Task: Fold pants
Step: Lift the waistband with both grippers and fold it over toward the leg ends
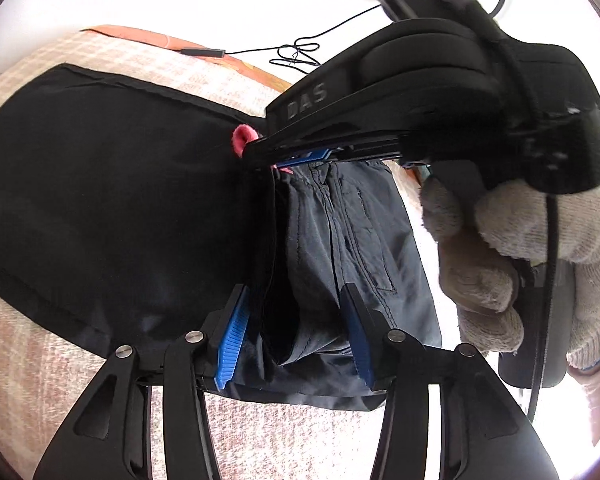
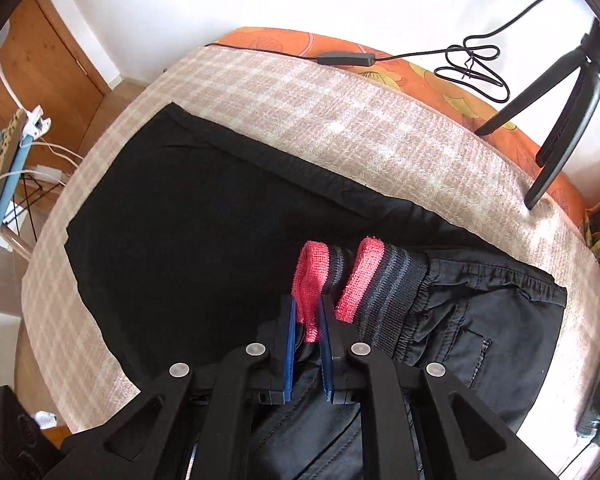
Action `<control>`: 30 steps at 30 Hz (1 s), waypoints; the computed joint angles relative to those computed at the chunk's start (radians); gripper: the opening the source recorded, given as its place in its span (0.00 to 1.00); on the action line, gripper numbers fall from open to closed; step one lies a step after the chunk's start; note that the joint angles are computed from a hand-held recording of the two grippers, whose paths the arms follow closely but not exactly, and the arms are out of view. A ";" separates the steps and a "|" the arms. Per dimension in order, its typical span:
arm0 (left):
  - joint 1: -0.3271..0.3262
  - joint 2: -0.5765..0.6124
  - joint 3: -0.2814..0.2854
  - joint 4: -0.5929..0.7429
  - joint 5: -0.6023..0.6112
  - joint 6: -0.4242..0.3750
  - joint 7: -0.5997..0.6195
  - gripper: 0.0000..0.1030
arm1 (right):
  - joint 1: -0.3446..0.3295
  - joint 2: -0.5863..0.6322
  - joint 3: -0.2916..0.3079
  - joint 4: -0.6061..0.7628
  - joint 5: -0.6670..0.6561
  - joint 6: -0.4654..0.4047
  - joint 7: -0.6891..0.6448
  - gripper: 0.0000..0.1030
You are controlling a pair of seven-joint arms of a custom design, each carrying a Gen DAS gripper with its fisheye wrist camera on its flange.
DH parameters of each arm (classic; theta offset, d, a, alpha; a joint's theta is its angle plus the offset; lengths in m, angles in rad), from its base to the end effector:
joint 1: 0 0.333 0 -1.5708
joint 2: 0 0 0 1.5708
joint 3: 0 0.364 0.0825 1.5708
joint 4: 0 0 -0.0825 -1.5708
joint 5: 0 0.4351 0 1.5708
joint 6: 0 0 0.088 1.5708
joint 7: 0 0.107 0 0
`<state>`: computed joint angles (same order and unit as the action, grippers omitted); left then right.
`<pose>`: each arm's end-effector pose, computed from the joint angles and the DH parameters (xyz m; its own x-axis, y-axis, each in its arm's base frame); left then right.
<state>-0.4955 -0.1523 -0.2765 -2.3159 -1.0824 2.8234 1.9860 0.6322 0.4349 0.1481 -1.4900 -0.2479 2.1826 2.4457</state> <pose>0.4250 -0.3579 0.4765 -0.3709 -0.7424 0.5579 -0.8675 0.0626 -0.4935 0.5722 0.5260 0.4773 0.0118 -0.9964 -0.0836 -0.9566 0.0131 -0.2910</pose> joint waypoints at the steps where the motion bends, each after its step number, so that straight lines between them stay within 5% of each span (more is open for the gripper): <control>1: -0.006 0.008 0.009 0.010 -0.041 -0.015 0.028 0.39 | -0.003 -0.015 0.000 -0.023 0.006 0.033 0.014 0.08; 2: -0.010 0.014 0.015 0.019 -0.086 -0.032 0.065 0.19 | -0.008 -0.036 0.000 -0.052 0.010 0.061 0.025 0.07; 5: -0.009 0.012 0.003 0.027 -0.115 -0.016 0.111 0.10 | -0.019 -0.098 -0.003 -0.132 0.003 0.126 0.058 0.06; 15: 0.007 -0.097 0.047 -0.005 -0.207 -0.014 0.284 0.06 | -0.039 -0.173 0.005 -0.156 -0.050 0.255 0.122 0.05; 22: 0.055 -0.202 0.097 -0.084 -0.152 -0.026 0.247 0.05 | 0.019 0.003 0.001 0.095 -0.078 0.232 0.110 0.05; 30: 0.123 -0.210 0.158 -0.127 -0.046 -0.044 0.171 0.05 | 0.095 0.353 -0.032 0.577 -0.003 0.106 0.002 0.04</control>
